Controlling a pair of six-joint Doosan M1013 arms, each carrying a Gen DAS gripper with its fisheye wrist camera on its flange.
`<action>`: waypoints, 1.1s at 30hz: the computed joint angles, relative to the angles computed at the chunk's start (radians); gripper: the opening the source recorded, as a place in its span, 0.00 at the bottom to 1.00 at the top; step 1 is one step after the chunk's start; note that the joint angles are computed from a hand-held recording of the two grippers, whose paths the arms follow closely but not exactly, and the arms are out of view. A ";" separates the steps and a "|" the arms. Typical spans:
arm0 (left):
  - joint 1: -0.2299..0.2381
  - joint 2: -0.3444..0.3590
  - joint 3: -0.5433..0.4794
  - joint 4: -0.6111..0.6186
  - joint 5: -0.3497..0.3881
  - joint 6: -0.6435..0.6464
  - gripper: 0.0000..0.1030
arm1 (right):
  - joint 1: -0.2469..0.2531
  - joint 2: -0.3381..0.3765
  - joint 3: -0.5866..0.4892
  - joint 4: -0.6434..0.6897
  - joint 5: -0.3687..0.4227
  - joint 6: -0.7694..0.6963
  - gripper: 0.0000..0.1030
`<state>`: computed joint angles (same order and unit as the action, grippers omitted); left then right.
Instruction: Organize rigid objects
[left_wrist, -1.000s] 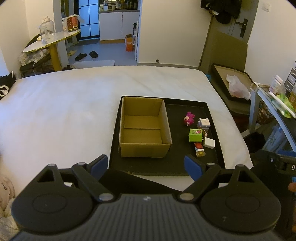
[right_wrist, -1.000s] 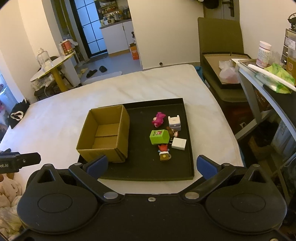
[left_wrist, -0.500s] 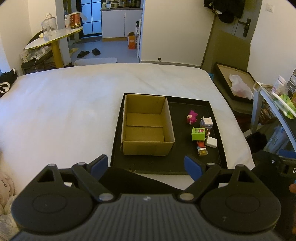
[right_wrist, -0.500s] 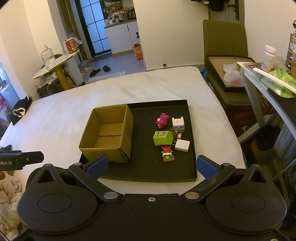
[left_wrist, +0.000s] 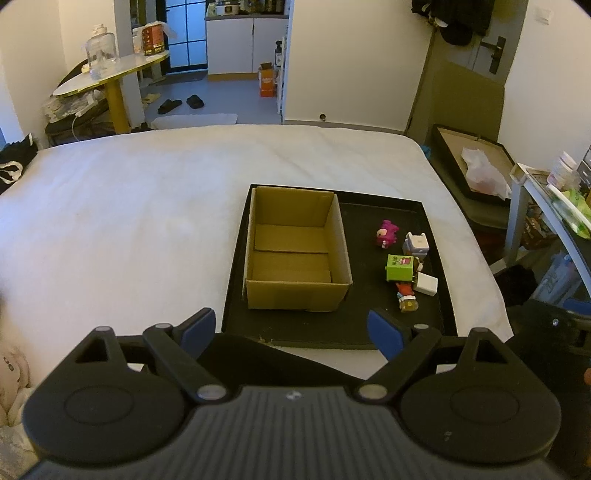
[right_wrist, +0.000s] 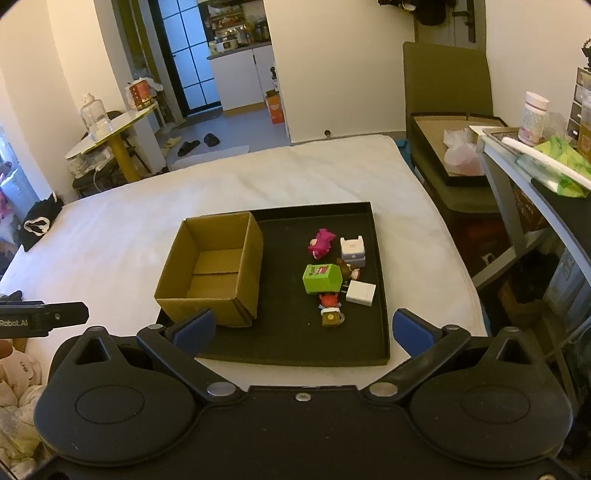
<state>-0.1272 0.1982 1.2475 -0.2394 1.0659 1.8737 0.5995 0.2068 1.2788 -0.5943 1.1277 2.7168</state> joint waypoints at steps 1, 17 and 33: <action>-0.002 0.001 -0.001 0.006 -0.002 -0.006 0.86 | -0.001 0.000 0.001 0.001 -0.002 -0.001 1.00; -0.003 0.009 -0.002 0.022 -0.005 -0.023 0.86 | -0.015 0.001 0.002 0.042 -0.029 -0.040 1.00; -0.007 0.018 -0.011 0.046 0.002 -0.040 0.86 | -0.021 0.005 0.000 0.052 -0.026 -0.045 1.00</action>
